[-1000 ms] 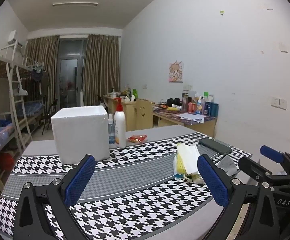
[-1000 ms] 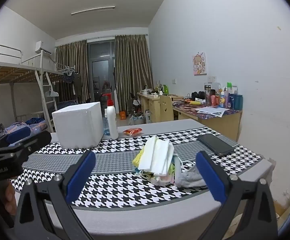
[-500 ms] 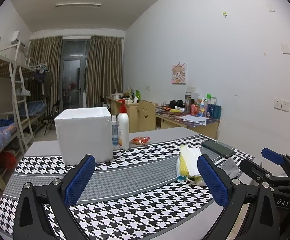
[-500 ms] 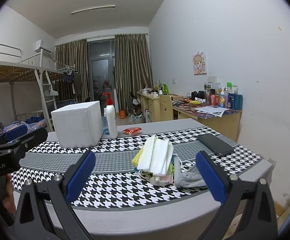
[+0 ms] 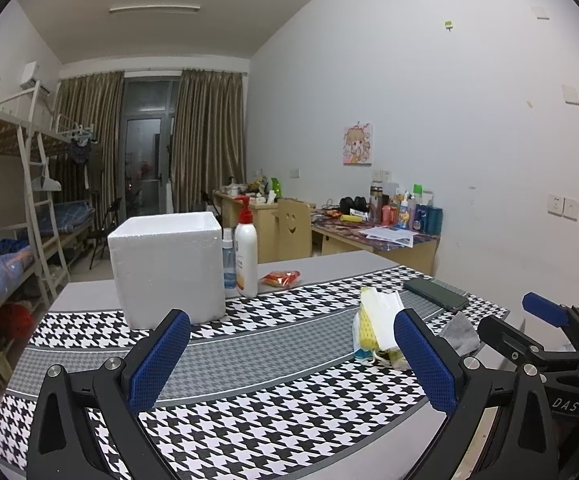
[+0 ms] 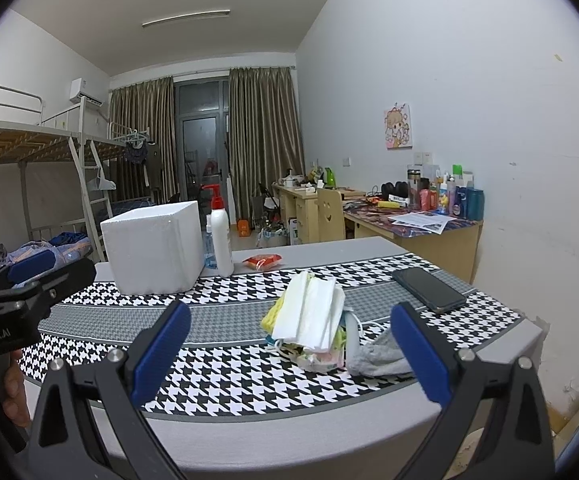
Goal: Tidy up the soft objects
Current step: 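Move both tools toward the pile of white tissue, yellow sponge and grey sock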
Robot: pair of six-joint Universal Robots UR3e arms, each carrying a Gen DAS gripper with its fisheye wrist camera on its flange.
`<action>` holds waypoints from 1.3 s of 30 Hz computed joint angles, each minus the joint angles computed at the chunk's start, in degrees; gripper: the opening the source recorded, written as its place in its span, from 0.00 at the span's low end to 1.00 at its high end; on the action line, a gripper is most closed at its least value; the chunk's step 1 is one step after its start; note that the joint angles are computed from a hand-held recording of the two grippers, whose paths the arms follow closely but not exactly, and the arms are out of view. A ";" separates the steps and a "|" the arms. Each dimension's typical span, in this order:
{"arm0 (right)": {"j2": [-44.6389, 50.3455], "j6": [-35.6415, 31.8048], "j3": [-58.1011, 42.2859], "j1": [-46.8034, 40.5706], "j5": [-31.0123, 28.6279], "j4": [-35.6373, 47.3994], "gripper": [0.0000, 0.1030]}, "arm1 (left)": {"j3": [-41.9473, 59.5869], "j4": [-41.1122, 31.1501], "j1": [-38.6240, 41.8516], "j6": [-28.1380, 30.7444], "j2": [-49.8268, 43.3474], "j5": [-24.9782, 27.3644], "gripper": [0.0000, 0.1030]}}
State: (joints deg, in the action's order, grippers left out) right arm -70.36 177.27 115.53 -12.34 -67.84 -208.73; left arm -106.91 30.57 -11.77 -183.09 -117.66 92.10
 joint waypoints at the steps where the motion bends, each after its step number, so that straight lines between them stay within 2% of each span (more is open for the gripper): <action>1: 0.08 -0.01 -0.17 0.07 -0.02 0.14 0.99 | 0.32 -0.46 -0.01 0.01 -0.11 -0.02 0.99; 20: 3.35 -0.92 -4.93 0.46 -0.39 3.92 0.99 | 6.74 -6.66 -0.27 -0.10 -3.20 -1.31 0.99; 39: 7.58 -1.74 -12.46 -1.92 0.94 11.29 0.99 | 21.49 -19.01 -1.76 -0.14 -10.65 -2.67 0.99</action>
State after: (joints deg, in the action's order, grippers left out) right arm -62.78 175.53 103.07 -14.25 -66.90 -197.44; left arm -85.42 11.56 -13.53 -183.23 -128.31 89.43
